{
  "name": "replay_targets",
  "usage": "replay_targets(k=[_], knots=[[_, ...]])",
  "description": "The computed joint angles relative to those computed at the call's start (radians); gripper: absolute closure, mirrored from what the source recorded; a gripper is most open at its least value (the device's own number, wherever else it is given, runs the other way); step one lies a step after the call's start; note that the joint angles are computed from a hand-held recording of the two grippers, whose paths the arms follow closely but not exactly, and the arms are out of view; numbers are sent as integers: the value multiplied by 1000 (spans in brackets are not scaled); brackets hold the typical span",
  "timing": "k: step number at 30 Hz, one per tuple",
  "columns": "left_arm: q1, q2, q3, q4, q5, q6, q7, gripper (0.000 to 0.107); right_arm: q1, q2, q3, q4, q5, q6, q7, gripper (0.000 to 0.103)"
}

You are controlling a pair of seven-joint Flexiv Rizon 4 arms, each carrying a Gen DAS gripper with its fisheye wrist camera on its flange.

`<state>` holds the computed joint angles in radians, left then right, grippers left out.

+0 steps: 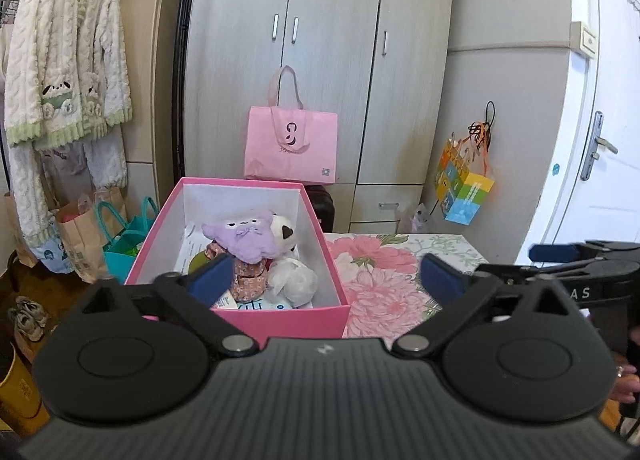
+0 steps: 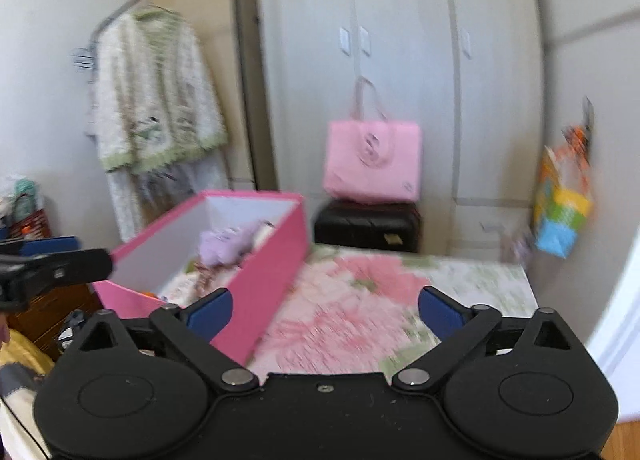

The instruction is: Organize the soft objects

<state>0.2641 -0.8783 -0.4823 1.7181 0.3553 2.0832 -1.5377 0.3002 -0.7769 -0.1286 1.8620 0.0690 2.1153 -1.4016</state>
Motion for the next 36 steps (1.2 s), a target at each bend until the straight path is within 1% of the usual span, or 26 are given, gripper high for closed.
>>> replay_targets(k=[2, 4, 5, 6, 7, 9, 11, 12, 14, 16, 17, 20, 22, 23, 26, 27, 29, 32, 36], knots=[[-37, 25, 41, 15, -54, -8, -11, 4, 0, 6, 5, 13, 19, 3, 14, 1], [-124, 71, 137, 35, -172, -37, -22, 4, -51, 16, 59, 37, -4, 39, 43, 1], [-144, 81, 160, 41, -204, -50, -24, 4, -84, 27, 90, 51, -33, 39, 62, 1], [-153, 89, 169, 46, -226, -67, -26, 4, -117, 41, 119, 68, -63, 36, 83, 1], [-142, 91, 157, 49, -226, -81, -23, 4, -128, 48, 127, 83, -64, 54, 100, 1], [-104, 91, 119, 52, -189, -108, 7, 4, -126, 59, 125, 110, -58, 86, 115, 1], [-109, 91, 124, 56, -174, -97, 46, 4, -79, 72, 82, 125, -9, 78, 110, 1], [-133, 93, 151, 60, -187, -76, 57, 4, -29, 77, 37, 127, 46, 63, 97, 1], [-174, 92, 189, 68, -223, -37, 57, 4, 104, 69, -84, 118, 180, 32, 51, 1], [-177, 89, 187, 73, -229, -36, 55, 4, 199, 53, -175, 108, 269, 4, 17, 1], [-172, 88, 179, 73, -226, -42, 55, 4, 221, 46, -197, 106, 291, 1, 8, 1], [-199, 86, 200, 72, -243, -37, 63, 4, 261, 33, -239, 100, 315, -23, -16, 1], [-203, 81, 198, 67, -238, -42, 74, 4, 301, 20, -282, 98, 342, -36, -27, 1], [-207, 79, 200, 67, -241, -39, 76, 4, 315, 17, -297, 97, 349, -43, -29, 1], [-206, 75, 190, 68, -242, -42, 77, 4, 297, 25, -276, 102, 330, -42, -22, 1], [-203, 74, 185, 68, -240, -45, 77, 4, 301, 26, -280, 106, 329, -43, -24, 1], [-209, 74, 190, 69, -244, -43, 80, 4, 314, 23, -290, 111, 332, -41, -28, 1], [-223, 75, 205, 71, -252, -33, 87, 4, 306, 28, -277, 120, 326, -30, -32, 1], [-223, 71, 205, 73, -247, -15, 89, 4, 314, 32, -279, 128, 334, -29, -40, 1]])
